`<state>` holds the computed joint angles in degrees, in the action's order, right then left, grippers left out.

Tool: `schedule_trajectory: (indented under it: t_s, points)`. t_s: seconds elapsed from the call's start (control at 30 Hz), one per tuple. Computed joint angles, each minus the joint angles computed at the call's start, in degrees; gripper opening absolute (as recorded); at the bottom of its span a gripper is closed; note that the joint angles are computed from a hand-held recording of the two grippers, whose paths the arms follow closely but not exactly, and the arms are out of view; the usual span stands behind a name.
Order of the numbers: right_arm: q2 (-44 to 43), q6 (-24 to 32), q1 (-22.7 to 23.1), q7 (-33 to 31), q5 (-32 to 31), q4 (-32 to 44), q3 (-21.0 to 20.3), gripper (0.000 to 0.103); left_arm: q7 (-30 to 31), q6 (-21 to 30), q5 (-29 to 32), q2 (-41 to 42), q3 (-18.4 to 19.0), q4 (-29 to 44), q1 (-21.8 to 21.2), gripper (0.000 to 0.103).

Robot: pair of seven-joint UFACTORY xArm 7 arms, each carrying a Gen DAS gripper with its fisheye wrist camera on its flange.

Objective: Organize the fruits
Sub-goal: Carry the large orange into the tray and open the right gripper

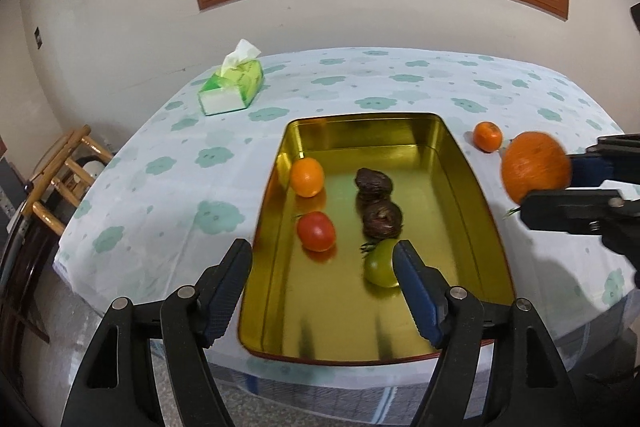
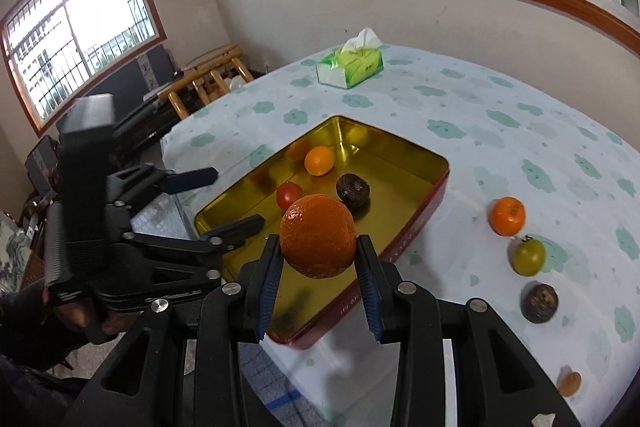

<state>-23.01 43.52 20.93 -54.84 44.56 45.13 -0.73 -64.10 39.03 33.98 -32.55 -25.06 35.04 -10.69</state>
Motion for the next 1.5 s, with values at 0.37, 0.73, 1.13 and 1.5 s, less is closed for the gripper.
schedule_trajectory:
  t_s: [0.37, 0.73, 1.13, 1.5]
  points:
    - [8.73, -3.15, -0.65, 2.83, -2.79, 4.1, 3.23, 0.034, -0.11, 0.35, -0.72, -2.62, 0.84, -2.31, 0.35, 0.073]
    - [15.3, -5.3, -2.0, 5.97, -6.13, 8.01, 5.9, 0.035, 1.01, -0.44, -1.83, -3.66, 0.64, -3.1, 1.08, 0.074]
    - [18.26, -7.48, -2.37, 8.61, -8.1, 9.59, 7.51, 0.035, 1.09, 0.39, -2.3, -3.45, 0.19, -2.56, 1.15, 0.074]
    - [17.66, -9.14, -2.23, 8.56, -6.18, 9.0, 7.57, 0.039, 1.18, 0.61, -2.53, -3.31, 0.3, -2.51, 0.87, 0.074]
